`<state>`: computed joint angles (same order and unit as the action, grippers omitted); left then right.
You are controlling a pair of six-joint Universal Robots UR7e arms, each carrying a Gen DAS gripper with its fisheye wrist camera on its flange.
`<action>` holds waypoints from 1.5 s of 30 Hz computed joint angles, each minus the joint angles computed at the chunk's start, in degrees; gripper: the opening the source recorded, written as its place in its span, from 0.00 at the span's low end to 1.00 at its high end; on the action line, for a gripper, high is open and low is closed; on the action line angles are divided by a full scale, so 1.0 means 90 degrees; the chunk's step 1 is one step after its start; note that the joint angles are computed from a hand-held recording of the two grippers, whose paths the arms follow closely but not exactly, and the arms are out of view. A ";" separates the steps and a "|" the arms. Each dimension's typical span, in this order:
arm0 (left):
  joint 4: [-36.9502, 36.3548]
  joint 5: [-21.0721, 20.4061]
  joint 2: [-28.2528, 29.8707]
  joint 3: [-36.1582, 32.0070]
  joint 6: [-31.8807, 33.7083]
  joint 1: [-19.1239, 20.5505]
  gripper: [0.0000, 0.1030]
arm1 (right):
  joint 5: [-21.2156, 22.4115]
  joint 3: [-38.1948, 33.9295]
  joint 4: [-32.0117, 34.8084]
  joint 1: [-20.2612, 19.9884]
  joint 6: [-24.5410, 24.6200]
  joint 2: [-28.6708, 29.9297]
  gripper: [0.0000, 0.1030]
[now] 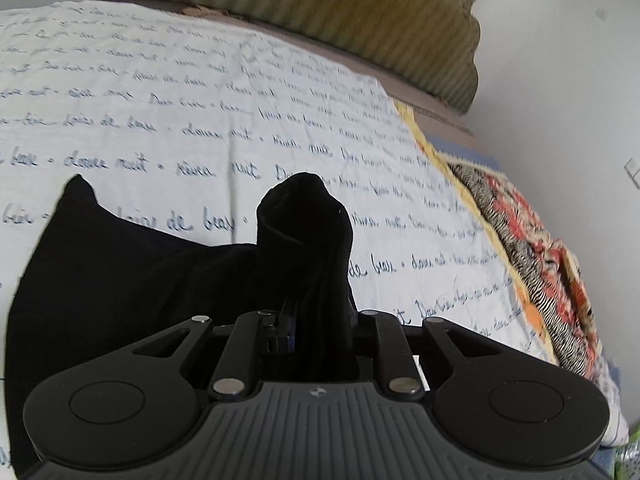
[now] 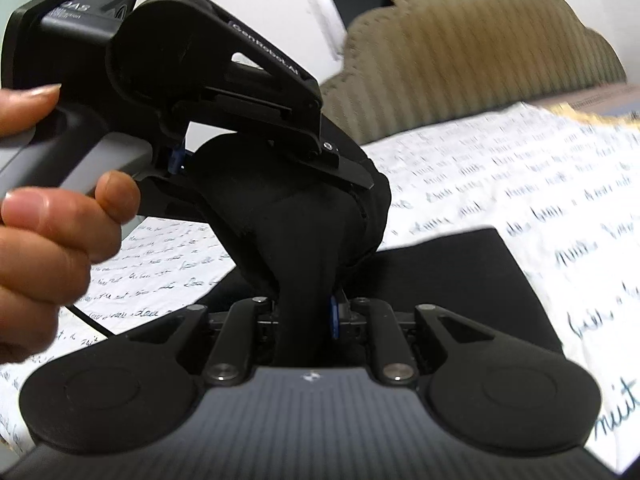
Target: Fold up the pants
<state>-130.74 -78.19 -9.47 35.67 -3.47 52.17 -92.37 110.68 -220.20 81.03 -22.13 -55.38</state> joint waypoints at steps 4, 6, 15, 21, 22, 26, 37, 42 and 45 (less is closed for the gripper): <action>0.0293 0.0041 0.0287 -0.0401 0.0170 -0.0044 0.17 | 0.0163 0.0091 0.0053 -0.0198 0.0473 -0.0086 0.16; 0.0453 -0.0042 0.0438 -0.0627 0.0241 -0.0049 0.20 | 0.0208 0.0108 0.0063 -0.0266 0.0687 -0.0109 0.16; 0.0187 -0.1018 0.0413 -0.0550 0.0411 0.0041 0.67 | 0.0692 0.0209 0.0294 -0.0674 0.2141 -0.0297 0.19; -0.0473 -0.0585 -0.0025 0.0024 0.0249 0.0190 0.69 | 0.0780 0.0496 0.0433 -0.0793 0.2178 -0.0607 0.45; -0.0576 -0.0475 -0.0135 0.0179 0.0251 0.0230 0.69 | 0.0851 0.0601 0.0459 -0.0827 0.2114 -0.0710 0.49; -0.0914 0.0034 -0.0595 0.0860 0.0261 0.0386 0.69 | 0.0718 0.1096 0.0480 -0.0900 0.1632 -0.1215 0.55; -0.2374 0.0935 -0.1502 0.2925 0.1563 0.0327 0.69 | -0.0109 0.0986 0.0146 -0.0487 0.0637 -0.1413 0.51; -0.3272 0.1655 -0.1445 0.3376 0.2510 0.0104 0.78 | -0.1101 0.0681 0.0376 -0.0162 -0.0070 -0.1100 0.37; -0.3245 0.1775 -0.1383 0.3379 0.2435 0.0108 0.79 | -0.1335 0.0784 0.0239 -0.0055 -0.0371 -0.1074 0.19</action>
<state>-159.95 -62.22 -21.91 66.09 18.45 53.14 -104.39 117.74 -218.05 80.54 -25.47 -65.05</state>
